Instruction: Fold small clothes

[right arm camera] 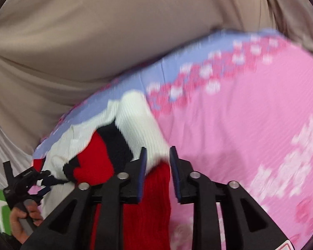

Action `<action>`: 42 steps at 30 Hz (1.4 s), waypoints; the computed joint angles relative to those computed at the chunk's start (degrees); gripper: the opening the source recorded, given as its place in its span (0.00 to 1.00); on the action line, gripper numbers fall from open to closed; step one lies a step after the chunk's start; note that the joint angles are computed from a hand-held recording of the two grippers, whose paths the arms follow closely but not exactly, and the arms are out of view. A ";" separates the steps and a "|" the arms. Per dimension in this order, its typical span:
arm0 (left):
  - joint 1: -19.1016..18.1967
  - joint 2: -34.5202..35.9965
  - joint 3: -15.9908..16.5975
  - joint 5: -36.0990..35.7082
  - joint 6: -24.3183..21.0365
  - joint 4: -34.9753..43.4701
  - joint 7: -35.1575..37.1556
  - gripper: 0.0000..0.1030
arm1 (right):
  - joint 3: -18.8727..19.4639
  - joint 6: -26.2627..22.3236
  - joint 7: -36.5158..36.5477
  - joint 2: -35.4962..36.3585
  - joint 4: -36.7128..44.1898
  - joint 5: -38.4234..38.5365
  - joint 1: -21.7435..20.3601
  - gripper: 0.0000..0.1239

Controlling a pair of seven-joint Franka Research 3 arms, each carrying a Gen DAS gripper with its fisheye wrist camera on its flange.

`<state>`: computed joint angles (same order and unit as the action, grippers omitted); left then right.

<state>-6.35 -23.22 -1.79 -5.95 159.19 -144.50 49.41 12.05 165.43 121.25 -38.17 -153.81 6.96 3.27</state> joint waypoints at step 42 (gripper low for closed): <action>4.03 -10.46 -6.61 24.20 -26.20 -0.58 -5.42 0.52 | -9.79 -4.51 -14.97 35.76 31.71 -11.44 26.16 0.32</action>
